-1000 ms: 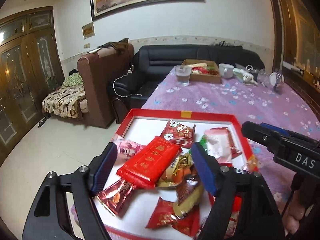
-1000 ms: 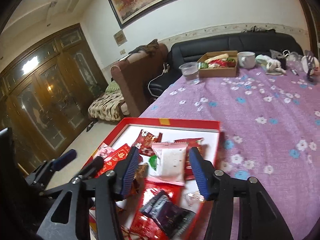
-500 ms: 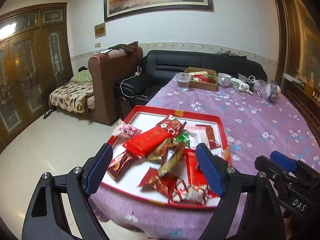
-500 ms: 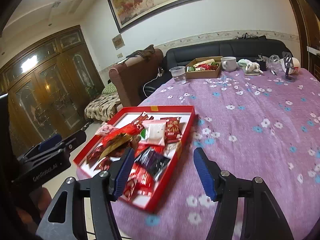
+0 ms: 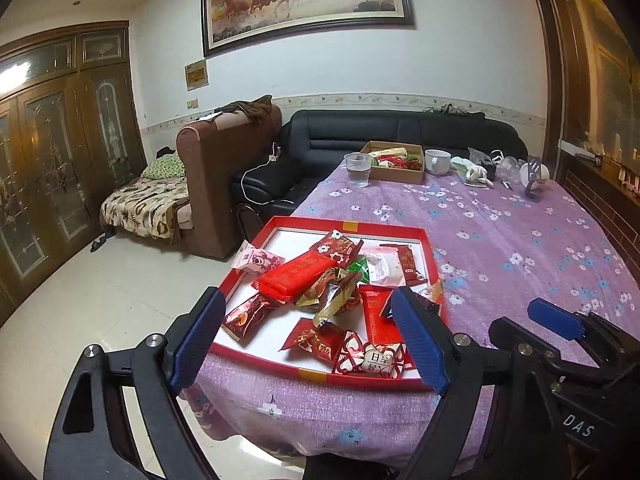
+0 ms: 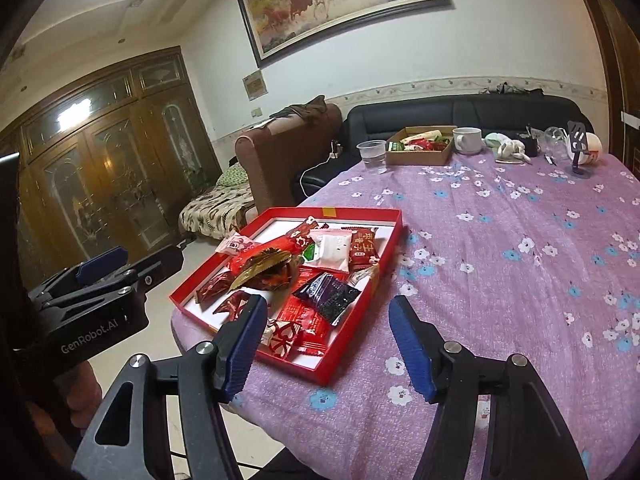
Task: Organize snacks
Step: 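Withdraw both tools from the tray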
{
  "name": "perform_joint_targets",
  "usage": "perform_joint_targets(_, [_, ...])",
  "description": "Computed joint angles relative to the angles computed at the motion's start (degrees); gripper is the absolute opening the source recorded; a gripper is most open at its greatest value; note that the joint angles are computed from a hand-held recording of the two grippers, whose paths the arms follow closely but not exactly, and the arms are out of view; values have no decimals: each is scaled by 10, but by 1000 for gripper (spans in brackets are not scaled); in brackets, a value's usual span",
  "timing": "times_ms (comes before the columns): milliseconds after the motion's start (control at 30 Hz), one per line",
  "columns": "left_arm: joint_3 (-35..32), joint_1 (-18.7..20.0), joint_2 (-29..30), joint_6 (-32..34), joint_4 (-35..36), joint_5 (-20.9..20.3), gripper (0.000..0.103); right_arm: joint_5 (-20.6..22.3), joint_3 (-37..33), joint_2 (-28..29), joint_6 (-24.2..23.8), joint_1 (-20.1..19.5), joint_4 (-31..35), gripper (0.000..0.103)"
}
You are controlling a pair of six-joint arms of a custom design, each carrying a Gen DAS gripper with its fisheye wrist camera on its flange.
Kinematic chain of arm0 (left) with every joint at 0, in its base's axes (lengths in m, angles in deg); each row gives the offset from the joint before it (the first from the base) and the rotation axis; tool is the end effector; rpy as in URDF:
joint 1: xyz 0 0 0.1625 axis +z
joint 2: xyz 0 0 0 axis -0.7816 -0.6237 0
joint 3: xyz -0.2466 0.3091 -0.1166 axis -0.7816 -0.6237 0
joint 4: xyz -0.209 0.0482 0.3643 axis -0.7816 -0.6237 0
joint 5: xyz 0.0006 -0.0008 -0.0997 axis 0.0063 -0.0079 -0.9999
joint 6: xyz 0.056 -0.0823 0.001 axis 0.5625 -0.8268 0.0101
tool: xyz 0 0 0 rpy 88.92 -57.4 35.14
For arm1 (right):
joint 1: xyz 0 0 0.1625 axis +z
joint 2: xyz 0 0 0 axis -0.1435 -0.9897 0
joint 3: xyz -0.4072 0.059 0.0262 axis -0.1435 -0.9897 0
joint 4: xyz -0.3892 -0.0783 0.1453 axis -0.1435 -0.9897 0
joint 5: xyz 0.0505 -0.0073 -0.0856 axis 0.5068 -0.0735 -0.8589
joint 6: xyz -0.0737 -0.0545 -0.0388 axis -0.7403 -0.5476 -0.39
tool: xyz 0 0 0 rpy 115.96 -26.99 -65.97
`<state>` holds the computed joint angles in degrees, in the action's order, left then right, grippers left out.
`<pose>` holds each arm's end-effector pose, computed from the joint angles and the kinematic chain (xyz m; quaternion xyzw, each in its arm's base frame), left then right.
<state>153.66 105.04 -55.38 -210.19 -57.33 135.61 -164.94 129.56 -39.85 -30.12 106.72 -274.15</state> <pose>-0.2253 -0.6387 0.0777 0.3317 0.8024 -0.4095 0.2801 0.1739 -0.5515 0.1224 0.1043 -0.8305 0.4895 0.2445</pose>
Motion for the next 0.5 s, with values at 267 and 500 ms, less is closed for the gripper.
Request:
perform_joint_targets(267, [-1,0,2,1,3,-1,86,2,-5,2,3,-2,8,65])
perform_joint_targets(500, [-1,1,4,8,-4,-1,86,7,-7,2,6,-7,14,65])
